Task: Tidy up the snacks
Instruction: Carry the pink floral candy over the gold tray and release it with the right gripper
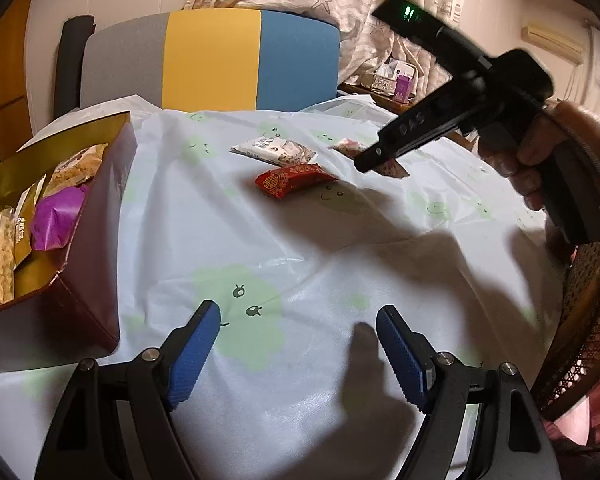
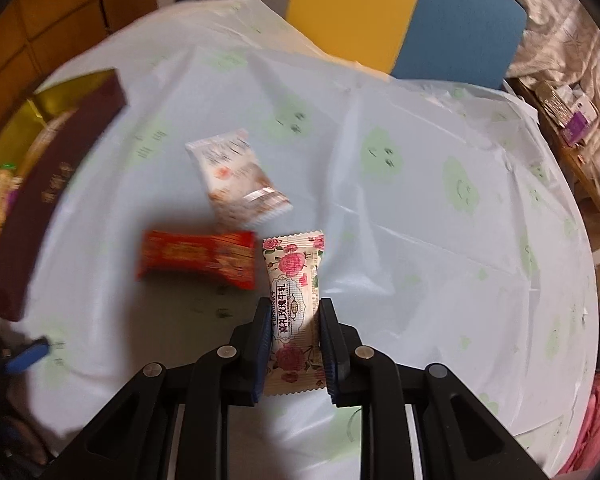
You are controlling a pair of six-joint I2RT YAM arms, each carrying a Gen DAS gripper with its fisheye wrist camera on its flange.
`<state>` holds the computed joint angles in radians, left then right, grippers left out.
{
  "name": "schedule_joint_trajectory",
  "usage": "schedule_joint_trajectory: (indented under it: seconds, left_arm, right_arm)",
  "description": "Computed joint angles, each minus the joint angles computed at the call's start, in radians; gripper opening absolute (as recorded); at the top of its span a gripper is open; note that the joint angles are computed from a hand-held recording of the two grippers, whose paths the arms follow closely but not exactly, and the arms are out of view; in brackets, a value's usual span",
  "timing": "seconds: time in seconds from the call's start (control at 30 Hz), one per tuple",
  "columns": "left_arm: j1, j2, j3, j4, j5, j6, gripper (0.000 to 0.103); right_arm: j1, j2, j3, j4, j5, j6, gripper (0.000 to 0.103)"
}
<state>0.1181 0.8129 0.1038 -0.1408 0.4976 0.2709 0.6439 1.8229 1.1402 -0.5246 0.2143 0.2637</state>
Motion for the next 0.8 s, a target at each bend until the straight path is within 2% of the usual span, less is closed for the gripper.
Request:
schedule_joint_trajectory:
  seconds: [0.2,0.33,0.47,0.67,0.8]
  left_arm:
    - [0.076,0.010,0.031,-0.070,0.077,0.023,0.080]
    - [0.131,-0.008,0.048,-0.148,0.113,0.072,0.080]
    - [0.171,0.015,0.053,-0.156,0.153,0.097,0.080]
    - [0.170,0.030,0.043,-0.123,0.160,0.091,0.080]
    - [0.176,0.039,0.041,-0.115,0.168,0.097,0.080]
  right_arm:
    - [0.062,-0.043,0.023,-0.012,-0.060,-0.003,0.022]
    - [0.106,-0.037,0.090,-0.031,-0.154,-0.030,0.022]
    - [0.177,0.030,0.230,-0.061,-0.236,-0.074,0.022]
    - [0.256,0.174,0.458,-0.137,-0.329,-0.113,0.022]
    - [0.286,0.297,0.647,-0.231,-0.390,-0.158,0.024]
